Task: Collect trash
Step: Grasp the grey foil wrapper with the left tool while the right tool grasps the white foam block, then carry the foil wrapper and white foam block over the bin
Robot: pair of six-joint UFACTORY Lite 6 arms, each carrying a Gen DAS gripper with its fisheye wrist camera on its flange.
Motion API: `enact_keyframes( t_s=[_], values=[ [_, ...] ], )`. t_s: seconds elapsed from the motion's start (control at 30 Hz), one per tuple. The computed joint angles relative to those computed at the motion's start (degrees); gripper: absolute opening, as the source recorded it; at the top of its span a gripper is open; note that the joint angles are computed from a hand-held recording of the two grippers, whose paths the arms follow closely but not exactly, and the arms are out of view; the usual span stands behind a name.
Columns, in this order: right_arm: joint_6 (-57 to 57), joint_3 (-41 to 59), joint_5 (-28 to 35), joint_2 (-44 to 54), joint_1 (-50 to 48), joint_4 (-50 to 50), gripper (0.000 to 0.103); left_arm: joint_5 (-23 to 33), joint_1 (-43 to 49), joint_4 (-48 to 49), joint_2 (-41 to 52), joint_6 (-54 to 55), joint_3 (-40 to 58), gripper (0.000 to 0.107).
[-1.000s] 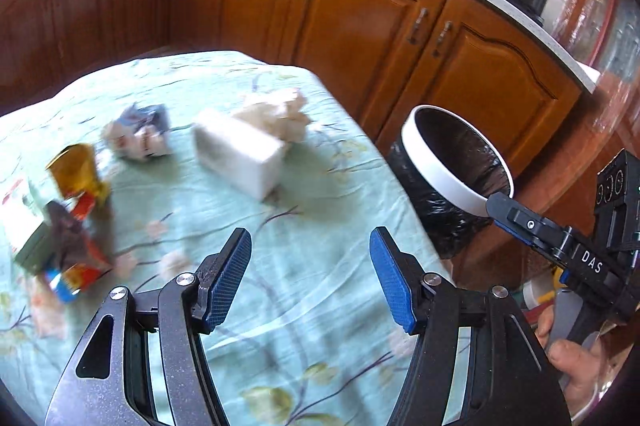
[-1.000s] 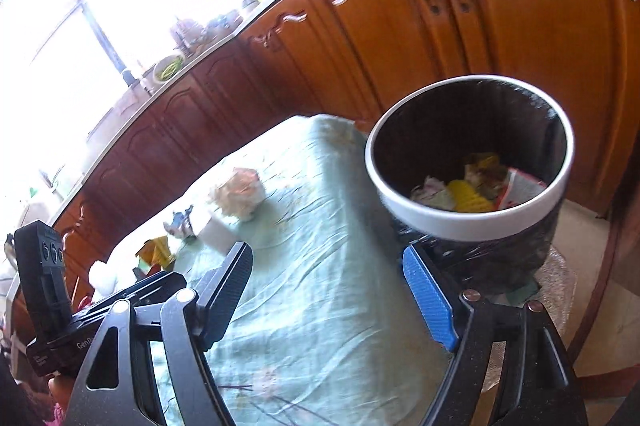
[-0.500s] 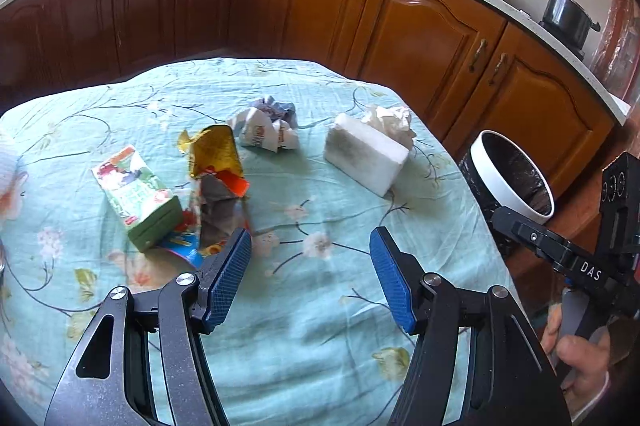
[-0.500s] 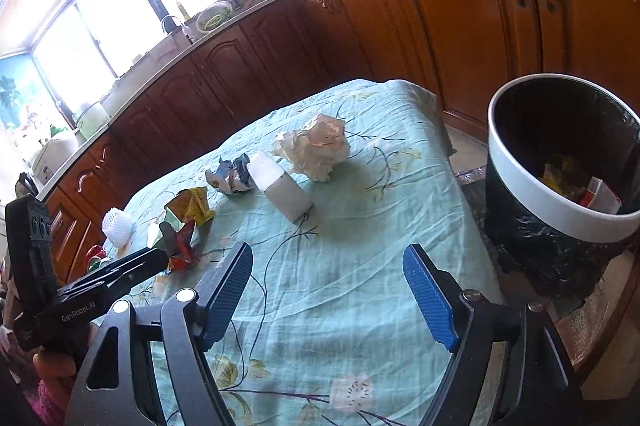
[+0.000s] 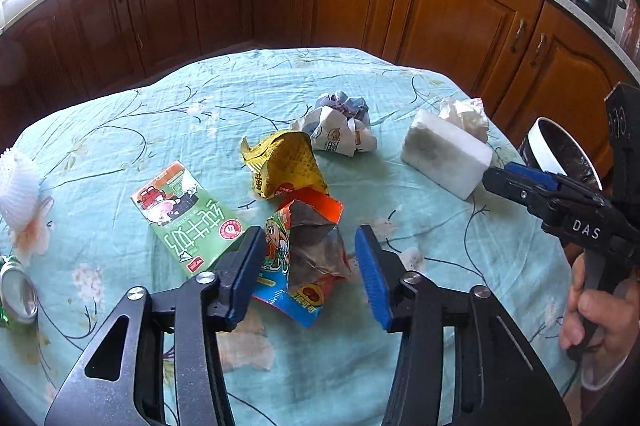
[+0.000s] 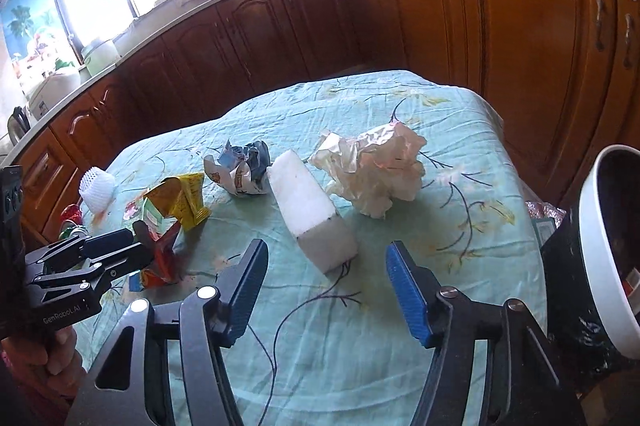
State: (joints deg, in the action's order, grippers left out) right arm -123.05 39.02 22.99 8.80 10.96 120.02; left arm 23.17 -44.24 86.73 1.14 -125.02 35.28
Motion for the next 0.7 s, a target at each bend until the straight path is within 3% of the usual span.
enact_keyframes(
  t_s=[0.07, 0.13, 0.3, 0.5, 0.7],
  values=[
    [-2.3, 2.6, -1.1, 3.2, 1.4, 2.6, 0.053, -2.2, 1.4, 1.7, 1.3, -1.0, 0.1, 0.028],
    [-4.6, 3.8, -2.5, 4.6, 2.5, 5.0, 0.030, -3.3, 1.8, 2.7, 2.2, -2.0, 0.1, 0.015],
    [-6.2, -2.4, 0.0, -1.7, 0.8, 5.7, 0.029, -2.5, -0.5, 3.5, -0.5, -4.4, -2.4, 0.002],
    [3.6, -12.8, 5.5, -12.9, -6.0, -5.9, 0.029, -0.8, -6.8, -1.6, -4.5, -2.1, -3.2, 0.002],
    [12.8, -20.8, 10.5, -23.7, -18.1, -19.4, 0.029, -2.3, -10.8, -0.3, -1.9, -4.2, 1.0, 0.002]
  ],
)
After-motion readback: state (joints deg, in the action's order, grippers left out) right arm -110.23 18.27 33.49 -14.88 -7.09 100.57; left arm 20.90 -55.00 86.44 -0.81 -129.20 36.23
